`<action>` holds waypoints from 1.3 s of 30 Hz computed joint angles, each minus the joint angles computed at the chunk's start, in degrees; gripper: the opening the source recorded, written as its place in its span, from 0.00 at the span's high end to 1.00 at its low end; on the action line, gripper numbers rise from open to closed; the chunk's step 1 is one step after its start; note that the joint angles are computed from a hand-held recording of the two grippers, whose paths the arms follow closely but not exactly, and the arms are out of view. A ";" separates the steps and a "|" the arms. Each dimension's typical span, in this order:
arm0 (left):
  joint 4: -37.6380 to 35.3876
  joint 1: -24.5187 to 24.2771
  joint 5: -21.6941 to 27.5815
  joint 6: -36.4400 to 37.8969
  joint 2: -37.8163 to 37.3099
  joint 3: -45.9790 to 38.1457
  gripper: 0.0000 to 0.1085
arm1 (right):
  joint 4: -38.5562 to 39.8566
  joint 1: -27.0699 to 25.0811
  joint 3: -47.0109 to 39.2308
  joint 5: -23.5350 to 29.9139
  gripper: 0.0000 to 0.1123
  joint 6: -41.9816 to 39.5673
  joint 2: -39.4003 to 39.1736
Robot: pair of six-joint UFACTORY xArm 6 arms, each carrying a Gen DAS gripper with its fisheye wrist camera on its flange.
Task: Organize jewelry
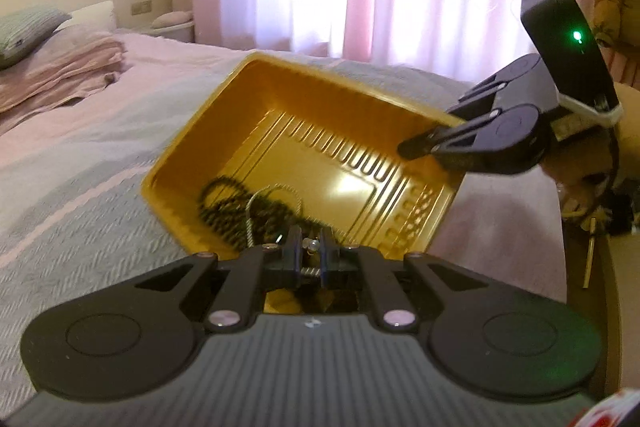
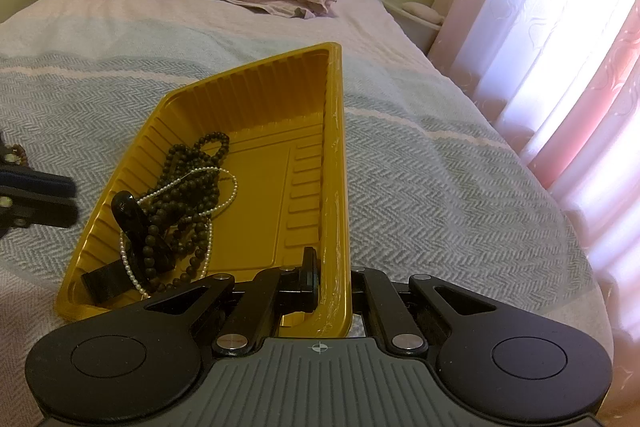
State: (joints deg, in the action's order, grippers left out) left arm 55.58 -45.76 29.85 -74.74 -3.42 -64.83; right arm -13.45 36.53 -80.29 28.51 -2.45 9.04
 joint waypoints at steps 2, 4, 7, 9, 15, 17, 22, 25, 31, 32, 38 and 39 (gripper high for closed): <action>-0.66 0.27 -0.84 1.15 1.59 -1.63 0.93 | 0.15 -0.03 -0.02 0.05 0.97 -0.18 0.02; -1.03 0.50 -1.18 2.27 2.90 -2.98 0.93 | 0.33 -0.02 -0.17 0.22 0.97 -0.43 0.12; -1.55 0.71 -1.64 3.23 4.19 -4.23 0.93 | 0.72 0.01 -0.88 1.26 0.97 -1.06 0.40; -1.76 1.08 -2.16 3.56 4.72 -4.51 0.93 | 1.30 0.06 -1.44 1.94 0.97 -1.69 0.60; -3.14 1.46 -2.57 5.12 6.07 -5.03 0.93 | 1.00 0.34 -3.21 5.09 0.97 -2.03 1.25; -3.81 1.75 -2.96 5.73 6.38 -5.01 0.93 | 1.47 0.35 -3.93 6.39 0.97 -2.35 1.48; -4.69 2.66 -4.14 6.42 7.24 -5.11 0.93 | 1.43 0.69 -5.18 8.75 0.97 -2.75 1.87; -4.54 2.96 -4.42 6.37 8.02 -5.64 0.93 | 1.55 0.83 -5.90 9.62 0.97 -3.02 2.20; -1.62 3.11 -4.29 2.16 6.62 -4.40 0.77 | 1.50 0.80 -5.93 9.67 0.97 -3.20 2.14; -1.10 3.15 -4.01 1.27 5.61 -3.47 0.77 | 1.52 0.78 -5.93 9.63 0.97 -3.22 2.17; 3.21 2.42 0.92 -7.55 -4.56 5.35 0.77 | 1.70 0.67 -5.48 9.13 0.97 -3.31 1.94; 3.45 2.16 2.26 -8.60 -6.37 6.79 0.77 | 1.75 0.65 -5.46 9.07 0.97 -3.34 1.93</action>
